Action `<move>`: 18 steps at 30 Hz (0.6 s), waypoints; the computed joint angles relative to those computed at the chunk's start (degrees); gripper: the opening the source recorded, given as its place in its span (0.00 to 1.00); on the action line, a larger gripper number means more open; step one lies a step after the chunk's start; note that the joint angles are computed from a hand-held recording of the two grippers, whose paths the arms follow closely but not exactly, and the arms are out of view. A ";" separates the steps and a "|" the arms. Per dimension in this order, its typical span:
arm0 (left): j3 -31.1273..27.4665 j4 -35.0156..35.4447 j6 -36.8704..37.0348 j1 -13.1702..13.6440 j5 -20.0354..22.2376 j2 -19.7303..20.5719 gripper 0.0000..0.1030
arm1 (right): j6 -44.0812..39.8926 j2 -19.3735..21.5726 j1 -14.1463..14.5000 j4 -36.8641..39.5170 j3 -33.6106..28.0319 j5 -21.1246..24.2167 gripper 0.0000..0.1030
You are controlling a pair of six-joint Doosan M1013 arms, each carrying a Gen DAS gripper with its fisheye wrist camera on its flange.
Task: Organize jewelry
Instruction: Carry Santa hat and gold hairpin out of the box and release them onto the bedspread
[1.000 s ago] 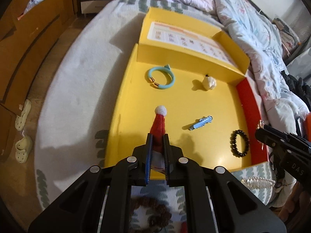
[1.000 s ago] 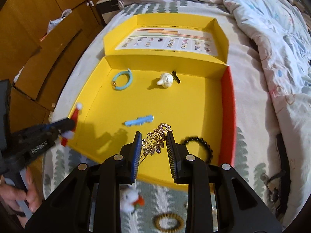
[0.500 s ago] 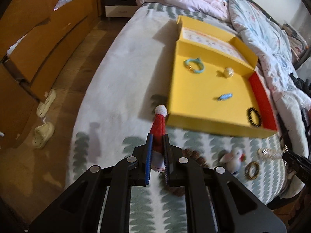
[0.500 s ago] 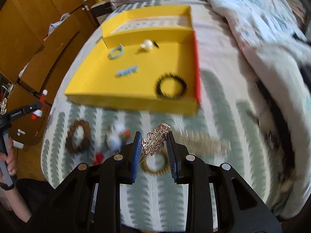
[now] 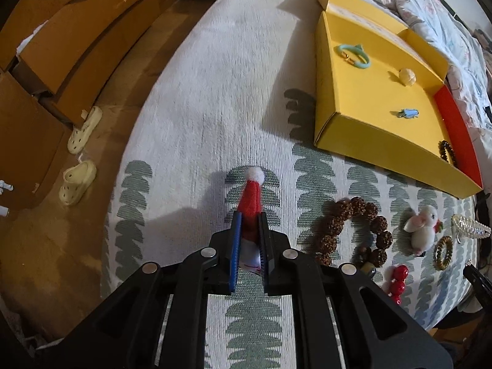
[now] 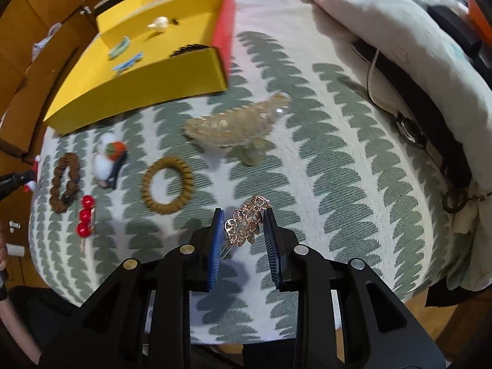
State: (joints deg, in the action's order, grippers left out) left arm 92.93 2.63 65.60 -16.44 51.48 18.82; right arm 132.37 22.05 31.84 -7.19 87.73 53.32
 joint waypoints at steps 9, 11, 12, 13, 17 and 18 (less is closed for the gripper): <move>-0.59 -0.61 0.87 -0.27 0.88 1.10 0.12 | 0.94 0.78 -0.82 -0.67 -0.01 1.33 0.28; -0.63 -0.93 1.30 -0.23 0.91 1.33 0.14 | 1.42 0.81 -0.92 -1.13 0.02 1.33 0.30; -0.69 -1.16 1.50 -0.22 1.01 1.45 0.15 | 1.95 0.88 -0.90 -1.60 -0.11 1.54 0.30; -0.68 -1.39 1.70 -0.16 0.90 1.51 0.15 | 2.19 0.74 -0.93 -1.72 0.02 1.36 0.30; -0.65 -1.22 1.45 -0.22 0.70 1.36 0.36 | 3.02 -0.04 -1.02 -2.29 0.54 -0.19 0.32; -0.61 -1.27 1.41 -0.21 0.48 1.24 0.40 | 3.59 -0.24 -0.89 -2.99 0.65 -0.38 0.36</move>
State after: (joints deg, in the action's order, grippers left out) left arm 92.32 1.36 67.01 -16.65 51.96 20.06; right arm 135.96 21.81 30.94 -10.17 88.38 52.93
